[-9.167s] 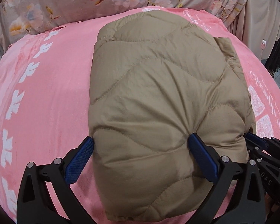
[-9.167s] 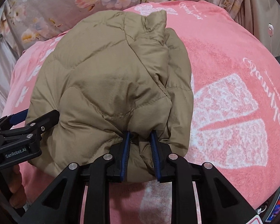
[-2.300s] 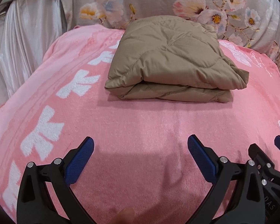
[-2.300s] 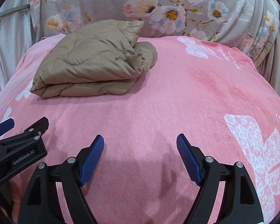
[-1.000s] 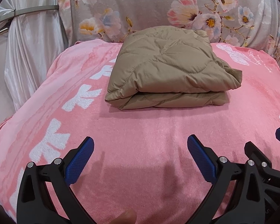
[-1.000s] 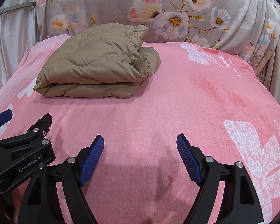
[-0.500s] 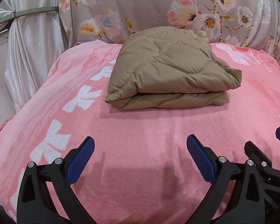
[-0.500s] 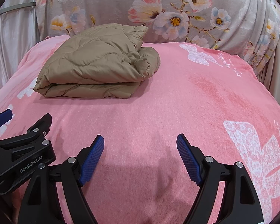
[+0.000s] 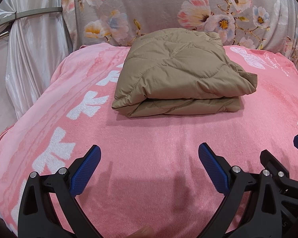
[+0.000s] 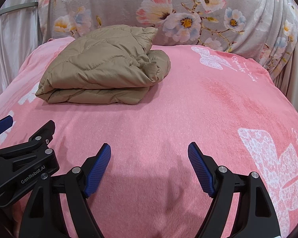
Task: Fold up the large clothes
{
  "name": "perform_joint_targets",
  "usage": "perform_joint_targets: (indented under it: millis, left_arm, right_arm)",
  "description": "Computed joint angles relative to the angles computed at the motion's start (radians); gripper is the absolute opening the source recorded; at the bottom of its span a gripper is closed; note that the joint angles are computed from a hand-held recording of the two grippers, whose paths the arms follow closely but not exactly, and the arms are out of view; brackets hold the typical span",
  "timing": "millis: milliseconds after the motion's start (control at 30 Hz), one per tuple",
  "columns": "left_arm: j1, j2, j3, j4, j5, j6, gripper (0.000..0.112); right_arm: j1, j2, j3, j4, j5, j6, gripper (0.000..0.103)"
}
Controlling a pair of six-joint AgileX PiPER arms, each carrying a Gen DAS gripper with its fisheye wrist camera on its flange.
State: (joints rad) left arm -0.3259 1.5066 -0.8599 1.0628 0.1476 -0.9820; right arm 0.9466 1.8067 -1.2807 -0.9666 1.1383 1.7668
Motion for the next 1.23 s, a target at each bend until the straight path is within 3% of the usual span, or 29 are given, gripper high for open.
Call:
perform_joint_targets:
  millis: [800, 1233]
  left_arm:
    - [-0.014, -0.005, 0.004, 0.073, 0.012, -0.079, 0.094]
    - [-0.020, -0.009, -0.005, -0.028, 0.013, 0.032, 0.088]
  right_arm:
    - [0.000, -0.004, 0.001, -0.003, 0.004, -0.001, 0.078]
    - [0.001, 0.001, -0.026, 0.005, 0.035, -0.028, 0.078]
